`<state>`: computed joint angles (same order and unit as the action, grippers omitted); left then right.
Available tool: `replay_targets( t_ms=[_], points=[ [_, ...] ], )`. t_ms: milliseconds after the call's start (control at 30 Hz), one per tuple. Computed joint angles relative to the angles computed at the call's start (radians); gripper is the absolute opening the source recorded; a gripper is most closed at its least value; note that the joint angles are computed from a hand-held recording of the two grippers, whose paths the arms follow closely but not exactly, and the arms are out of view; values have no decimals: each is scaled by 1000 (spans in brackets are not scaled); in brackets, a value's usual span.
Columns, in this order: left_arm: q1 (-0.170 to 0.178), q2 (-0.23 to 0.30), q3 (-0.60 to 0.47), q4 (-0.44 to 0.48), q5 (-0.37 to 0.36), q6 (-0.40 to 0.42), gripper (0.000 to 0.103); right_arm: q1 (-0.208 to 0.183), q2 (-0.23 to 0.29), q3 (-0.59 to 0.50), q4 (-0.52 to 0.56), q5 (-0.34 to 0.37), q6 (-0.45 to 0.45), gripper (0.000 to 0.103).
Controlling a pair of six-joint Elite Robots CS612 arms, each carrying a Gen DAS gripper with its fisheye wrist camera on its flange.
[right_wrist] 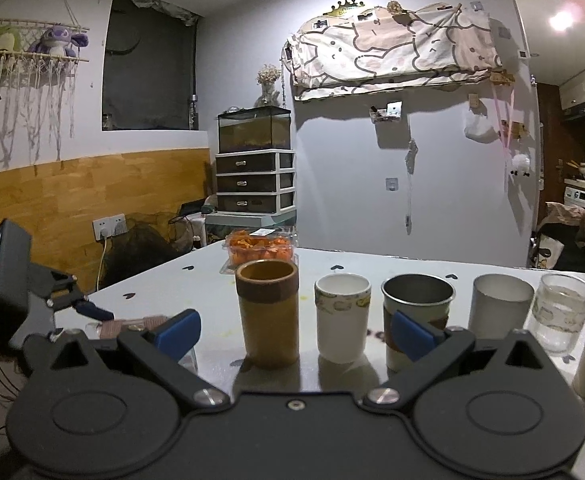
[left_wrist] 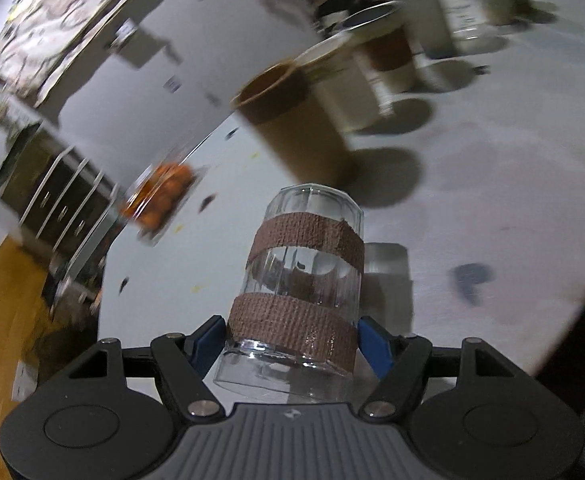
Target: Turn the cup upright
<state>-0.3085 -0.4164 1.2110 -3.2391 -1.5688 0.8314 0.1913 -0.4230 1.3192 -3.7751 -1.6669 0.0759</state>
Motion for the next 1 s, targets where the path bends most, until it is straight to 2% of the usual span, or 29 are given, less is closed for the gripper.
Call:
replay_targets(
  t_ms=[200, 267, 367, 467, 633, 767, 1000],
  points=[
    [-16, -23, 67, -43, -103, 94, 72, -4, -5, 19, 5, -29, 41, 103],
    [-21, -22, 76, -60, -117, 114, 73, -4, -2, 10, 17, -37, 36, 103],
    [-22, -13, 74, -87, -118, 111, 76, -11, 10, -25, 67, -5, 26, 103],
    [-15, -6, 72, -104, -135, 56, 83, -15, 32, -89, 167, 17, 38, 103],
    [2, 9, 78, -190, -162, -74, 85, -10, 79, -217, 343, 34, 49, 103],
    [21, 17, 70, -203, -204, -176, 88, -2, 111, -303, 440, 54, 55, 103],
    [40, 33, 55, -214, -262, -261, 88, 20, 148, -401, 592, 3, 7, 102]
  ],
)
